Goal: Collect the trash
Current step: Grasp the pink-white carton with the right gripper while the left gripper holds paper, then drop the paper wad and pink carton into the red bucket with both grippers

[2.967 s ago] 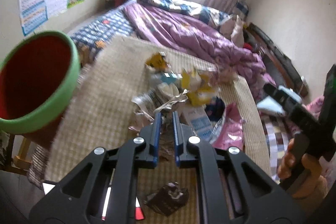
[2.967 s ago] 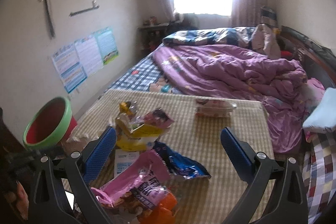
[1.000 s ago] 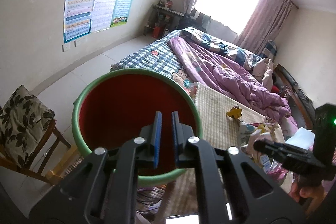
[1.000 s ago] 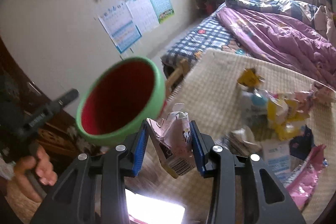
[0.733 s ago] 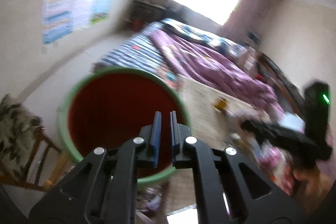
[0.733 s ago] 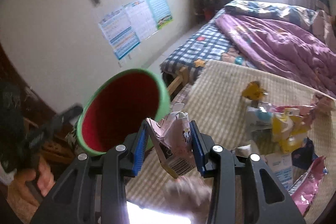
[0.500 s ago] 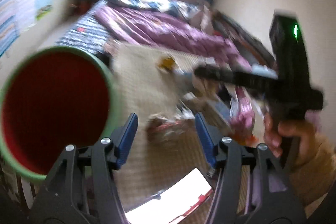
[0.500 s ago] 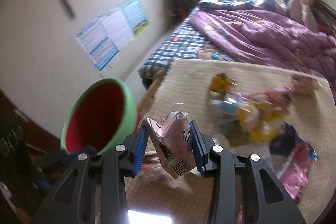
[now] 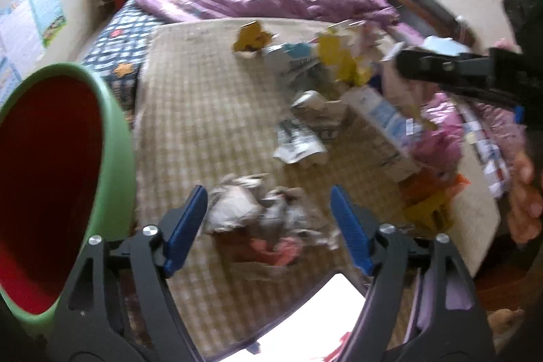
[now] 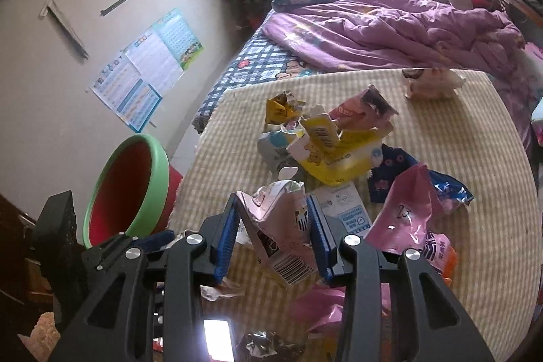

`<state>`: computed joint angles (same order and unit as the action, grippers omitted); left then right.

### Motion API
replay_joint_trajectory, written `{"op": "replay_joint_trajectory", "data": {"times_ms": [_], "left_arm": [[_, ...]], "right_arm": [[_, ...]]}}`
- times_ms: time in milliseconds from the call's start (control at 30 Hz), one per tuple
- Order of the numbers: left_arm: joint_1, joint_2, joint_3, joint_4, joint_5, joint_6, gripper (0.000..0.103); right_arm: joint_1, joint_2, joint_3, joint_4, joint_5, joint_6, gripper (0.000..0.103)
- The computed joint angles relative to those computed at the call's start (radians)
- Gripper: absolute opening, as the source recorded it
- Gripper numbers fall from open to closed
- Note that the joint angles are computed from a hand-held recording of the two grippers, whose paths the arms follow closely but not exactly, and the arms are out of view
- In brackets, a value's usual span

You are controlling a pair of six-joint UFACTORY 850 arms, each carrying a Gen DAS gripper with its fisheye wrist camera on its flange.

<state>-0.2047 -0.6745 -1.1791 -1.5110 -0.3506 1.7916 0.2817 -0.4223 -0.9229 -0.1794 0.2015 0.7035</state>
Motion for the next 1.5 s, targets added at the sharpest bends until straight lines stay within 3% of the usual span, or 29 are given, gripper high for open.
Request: {"op": "replay_joint_trajectory", "data": {"times_ms": [100,233,300,433,500,633,767,833,933,1100,1200,1433,1500], "left_arm": [[0.011,0.009,0.01,-0.057,0.005,0.022,0.072],[0.005,-0.024,-0.021,0.087,0.02,-0.132,0.071],[0.007,-0.033,-0.023,0.099,0.006,-0.155,0.048],[0.022,-0.026,-0.014,0.037,-0.032,-0.138,0.035],[0.034,-0.004,0.006,-0.072,-0.049,-0.045,0.032],[0.062,0.084,0.08,-0.391,-0.081,0.23,0.032],[0.102,0.148,0.121,-0.73,-0.063,0.511,0.032],[0.127,0.162,0.129,-0.892,-0.035,0.622,0.032],[0.167,0.155,0.122,-1.008,0.011,0.677,0.032],[0.201,0.123,0.107,-1.139,0.066,0.766,0.032],[0.211,0.098,0.088,-1.112,0.088,0.743,0.033],[0.231,0.079,0.083,-1.054,0.085,0.704,0.041],[0.235,0.073,0.075,-1.035,0.088,0.681,0.051]], "right_arm": [[0.005,-0.001,-0.005,-0.058,0.003,0.045,0.039],[-0.001,-0.031,-0.048,-0.252,0.001,0.208,0.039],[0.005,-0.033,-0.056,-0.289,0.003,0.233,0.039],[0.011,-0.04,-0.069,-0.331,0.005,0.259,0.039],[0.013,-0.041,-0.073,-0.346,0.006,0.27,0.039],[0.023,-0.041,-0.091,-0.375,0.019,0.286,0.039],[0.051,-0.055,-0.14,-0.461,0.04,0.339,0.039],[0.072,-0.077,-0.181,-0.541,0.051,0.39,0.039],[0.104,-0.13,-0.267,-0.741,0.059,0.556,0.039],[0.161,-0.251,-0.435,-1.078,0.068,0.832,0.039],[0.18,-0.319,-0.523,-1.294,0.071,1.043,0.039],[0.207,-0.405,-0.619,-1.551,0.061,1.305,0.039],[0.209,-0.42,-0.635,-1.602,0.06,1.358,0.039]]}}
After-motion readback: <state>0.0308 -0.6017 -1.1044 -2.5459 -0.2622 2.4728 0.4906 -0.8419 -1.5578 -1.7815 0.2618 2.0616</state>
